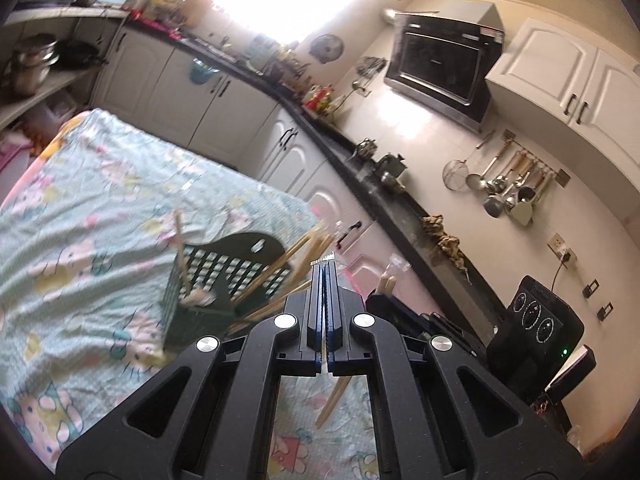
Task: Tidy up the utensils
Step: 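Lift the held chopsticks upright and carry both tools over the caddy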
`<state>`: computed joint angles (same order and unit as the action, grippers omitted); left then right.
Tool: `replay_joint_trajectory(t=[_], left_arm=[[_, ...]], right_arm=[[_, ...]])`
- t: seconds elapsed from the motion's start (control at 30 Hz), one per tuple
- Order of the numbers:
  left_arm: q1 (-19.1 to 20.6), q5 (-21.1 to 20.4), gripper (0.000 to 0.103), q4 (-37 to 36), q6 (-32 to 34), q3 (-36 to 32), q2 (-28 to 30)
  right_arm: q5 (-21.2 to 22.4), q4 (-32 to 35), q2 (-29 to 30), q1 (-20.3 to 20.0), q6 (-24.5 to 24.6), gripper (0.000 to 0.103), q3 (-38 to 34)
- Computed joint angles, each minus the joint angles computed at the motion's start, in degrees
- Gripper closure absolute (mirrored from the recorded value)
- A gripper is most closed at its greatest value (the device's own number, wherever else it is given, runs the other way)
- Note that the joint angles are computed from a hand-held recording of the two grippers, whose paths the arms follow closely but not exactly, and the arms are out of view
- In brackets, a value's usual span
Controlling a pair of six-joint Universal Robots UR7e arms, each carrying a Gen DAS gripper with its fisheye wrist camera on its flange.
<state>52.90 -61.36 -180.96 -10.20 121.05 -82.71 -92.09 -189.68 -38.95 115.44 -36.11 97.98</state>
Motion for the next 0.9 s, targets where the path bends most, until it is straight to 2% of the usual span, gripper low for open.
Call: replay_joint_trajectory(t=[0.23,0.5,0.77,0.9], left_arm=[[-1.3,0.1,0.103,-0.6,2.8,-3.1,1.6],[-2.4,1.2,0.103,-1.1,6.6,-7.4,3.6],[-2.7,2.5,0.103,-1.1,9.3,-10.7,5.1],[-2.2,3.4,0.103,-1.3,10.1,-12.5,6.2]], right_arm=[[2.1,-7.4,-0.7,-1.2,3.2,0.097,-0.9],[3.9,-10.6,0.1,-2.2,4.1,0.097,-4.4],[5.7,-11.4,1.6,-2.0,2.3,0.097,-7.8],[6.4,-12.3,3.0,-1.9,-0.2,0.097,-9.6]])
